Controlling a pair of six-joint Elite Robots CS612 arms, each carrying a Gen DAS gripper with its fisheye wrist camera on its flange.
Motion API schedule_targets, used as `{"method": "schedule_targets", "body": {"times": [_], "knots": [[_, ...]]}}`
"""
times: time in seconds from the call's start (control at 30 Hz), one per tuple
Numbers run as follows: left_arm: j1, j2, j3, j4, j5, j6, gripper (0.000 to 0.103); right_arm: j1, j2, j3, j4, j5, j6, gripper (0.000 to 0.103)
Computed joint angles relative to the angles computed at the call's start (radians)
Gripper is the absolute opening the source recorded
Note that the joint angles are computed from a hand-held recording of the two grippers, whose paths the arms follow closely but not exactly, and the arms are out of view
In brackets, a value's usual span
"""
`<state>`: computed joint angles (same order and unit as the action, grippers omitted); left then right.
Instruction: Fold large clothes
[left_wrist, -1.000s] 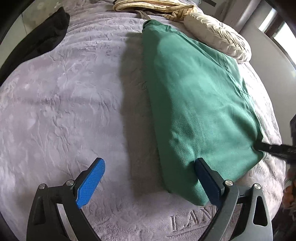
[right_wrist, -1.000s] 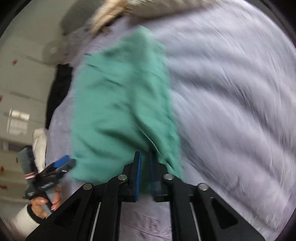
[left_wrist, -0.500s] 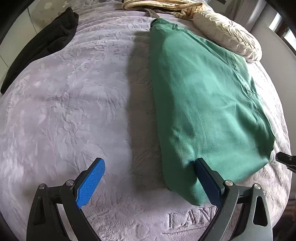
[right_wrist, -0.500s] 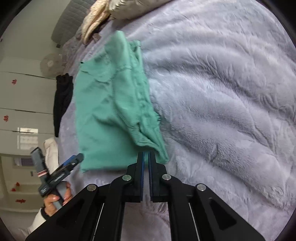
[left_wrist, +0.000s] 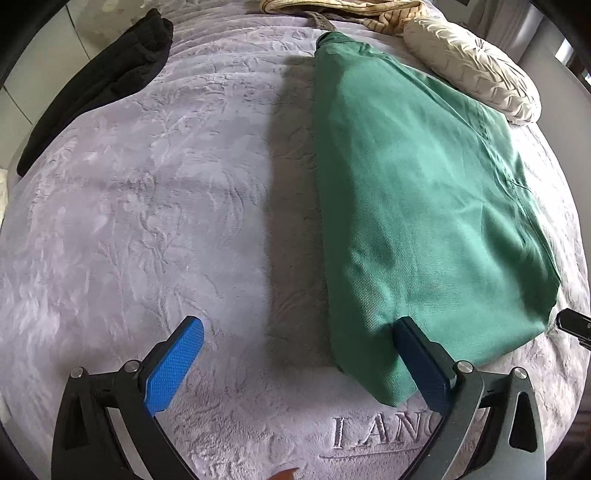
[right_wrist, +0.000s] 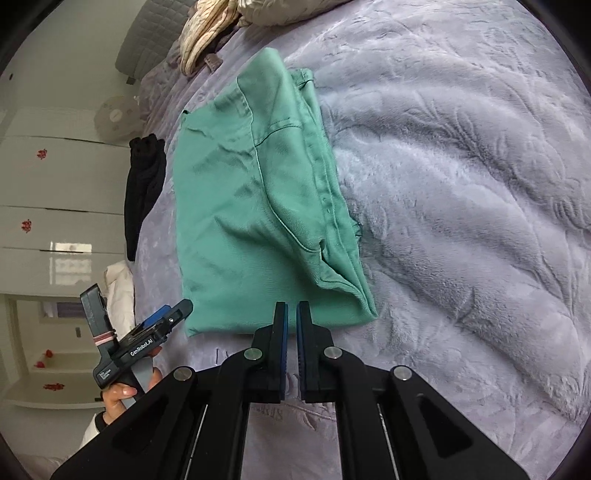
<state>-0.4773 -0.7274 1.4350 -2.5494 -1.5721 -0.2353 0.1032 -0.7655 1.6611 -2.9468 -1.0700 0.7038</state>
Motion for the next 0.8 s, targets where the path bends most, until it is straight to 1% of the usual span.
{"method": "schedule_targets", "body": {"times": [0.1,0.2,0.27,0.3,0.33,0.37,0.4,0.47,0.57,0.7,0.77,0.8], "knots": [[-0.001,-0.002,-0.002,0.008,0.003,0.001,0.103,0.0,0.005,-0.005,0.004,0.005,0.004,0.005],[0.004,-0.004,-0.008,0.012,-0.014,0.004,0.103,-0.001,0.009,-0.01,0.013,0.007,0.007,0.006],[0.005,-0.005,-0.011,0.01,-0.013,0.014,0.103,-0.001,0.011,-0.015,0.015,0.006,0.007,0.006],[0.006,-0.004,-0.016,0.015,-0.01,0.021,0.103,-0.001,0.011,-0.016,0.017,0.004,0.006,0.011],[0.008,-0.002,-0.022,0.019,-0.014,0.027,0.103,0.0,0.011,-0.019,0.021,-0.004,0.005,0.019],[0.009,0.0,-0.027,0.021,-0.017,0.03,0.103,0.0,0.01,-0.02,0.022,-0.013,0.006,0.049],[0.01,0.002,-0.032,0.022,-0.019,0.03,0.103,0.002,0.009,-0.02,0.014,-0.028,0.009,0.075],[0.012,0.002,-0.037,0.028,-0.021,0.021,0.103,0.003,0.009,-0.018,-0.03,-0.056,0.02,0.076],[0.015,0.004,-0.046,0.043,-0.036,0.006,0.103,-0.001,0.015,-0.033,-0.035,-0.044,0.017,0.076],[0.016,0.011,-0.063,0.084,-0.055,0.018,0.103,-0.004,0.018,-0.054,-0.017,-0.048,0.003,0.077],[0.012,0.01,-0.063,0.085,-0.036,0.017,0.103,-0.005,0.019,-0.058,-0.02,-0.049,0.007,0.078],[0.01,0.01,-0.06,0.074,-0.02,0.017,0.103,-0.005,0.019,-0.06,-0.02,-0.05,0.008,0.081]]}}
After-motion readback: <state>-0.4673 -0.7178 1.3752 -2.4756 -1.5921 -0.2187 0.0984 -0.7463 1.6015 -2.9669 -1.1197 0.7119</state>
